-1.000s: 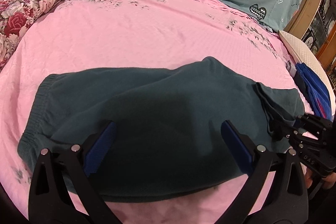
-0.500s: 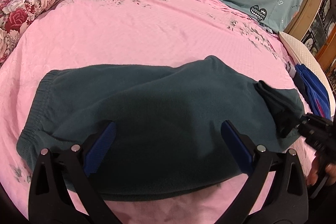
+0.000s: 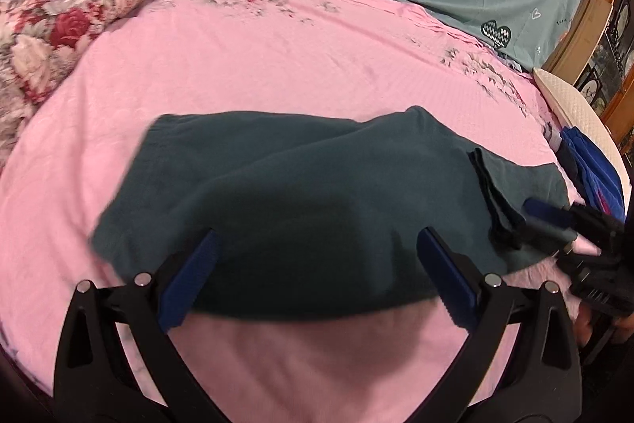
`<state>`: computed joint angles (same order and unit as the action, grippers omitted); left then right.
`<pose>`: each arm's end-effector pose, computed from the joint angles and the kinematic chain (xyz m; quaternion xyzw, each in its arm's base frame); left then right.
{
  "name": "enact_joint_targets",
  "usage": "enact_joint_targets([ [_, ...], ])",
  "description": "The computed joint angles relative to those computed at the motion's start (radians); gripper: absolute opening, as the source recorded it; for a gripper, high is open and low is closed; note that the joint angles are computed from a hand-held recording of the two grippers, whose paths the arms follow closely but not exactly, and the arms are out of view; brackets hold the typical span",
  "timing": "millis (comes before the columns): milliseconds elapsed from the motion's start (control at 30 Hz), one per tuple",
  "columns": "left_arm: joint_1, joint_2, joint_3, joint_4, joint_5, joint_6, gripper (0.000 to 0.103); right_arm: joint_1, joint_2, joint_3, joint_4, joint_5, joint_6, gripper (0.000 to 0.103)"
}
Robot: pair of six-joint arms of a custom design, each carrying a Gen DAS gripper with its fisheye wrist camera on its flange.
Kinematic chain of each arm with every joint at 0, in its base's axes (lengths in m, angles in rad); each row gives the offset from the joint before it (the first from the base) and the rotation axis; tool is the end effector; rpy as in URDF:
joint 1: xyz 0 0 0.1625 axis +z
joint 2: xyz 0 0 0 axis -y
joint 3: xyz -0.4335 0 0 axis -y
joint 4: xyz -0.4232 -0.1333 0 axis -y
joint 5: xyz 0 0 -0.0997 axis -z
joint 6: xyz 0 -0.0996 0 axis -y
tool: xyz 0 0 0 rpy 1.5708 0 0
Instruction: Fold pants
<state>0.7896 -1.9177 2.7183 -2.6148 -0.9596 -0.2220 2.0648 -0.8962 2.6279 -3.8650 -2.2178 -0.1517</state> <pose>-0.0504 -0.3214 0.2113 0.2261 0.9199 -0.2451 0.2062 0.2208 -0.2555 0.0693 0.2053 -0.8918 0.3113 0.2561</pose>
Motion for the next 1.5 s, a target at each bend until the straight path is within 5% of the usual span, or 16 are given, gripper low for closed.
enact_joint_targets([
  [67,0.004,-0.108,0.0,0.097,-0.001,-0.019,0.101,-0.02,-0.016,0.009,-0.02,0.023,0.015,0.045],
  [167,0.03,-0.225,-0.008,0.195,0.016,-0.061,0.101,-0.118,-0.003,-0.012,0.109,0.02,0.08,0.044],
  [267,0.098,-0.244,-0.028,0.205,0.015,-0.092,0.101,-0.092,0.019,-0.019,0.055,0.02,0.053,0.044],
  [333,0.169,-0.222,-0.053,0.167,-0.041,-0.09,0.101,-0.077,0.029,-0.002,-0.06,0.088,-0.007,0.046],
  [433,0.252,-0.151,-0.098,0.091,-0.115,-0.078,0.101,-0.044,0.071,-0.005,-0.203,0.087,-0.084,0.051],
  [533,0.318,-0.053,-0.145,0.035,-0.193,-0.064,0.101,-0.063,0.077,0.005,-0.224,0.11,-0.073,0.051],
  [767,0.37,0.095,-0.218,-0.018,-0.188,0.009,0.101,-0.084,0.079,0.039,-0.253,0.127,-0.06,0.051],
  [900,0.349,0.087,-0.212,0.027,-0.195,0.058,0.097,-0.091,0.093,0.049,-0.29,0.13,-0.062,0.051],
  [1033,0.297,0.04,-0.179,0.093,-0.124,0.095,0.073,-0.1,0.102,0.055,-0.321,0.139,-0.068,0.051],
  [1067,0.302,0.027,-0.18,0.107,-0.138,0.101,0.066,-0.1,0.101,0.055,-0.324,0.141,-0.069,0.051],
  [1133,0.332,0.025,-0.195,0.129,-0.19,0.103,0.032,-0.101,0.1,0.055,-0.325,0.144,-0.069,0.051],
  [1333,0.305,0.015,-0.173,0.063,-0.191,0.077,0.027,-0.097,0.095,0.063,-0.357,0.135,-0.063,0.051],
  [1500,0.111,-0.093,-0.126,0.071,-0.133,0.018,0.026,-0.108,0.058,0.104,-0.423,0.134,-0.06,0.051],
])
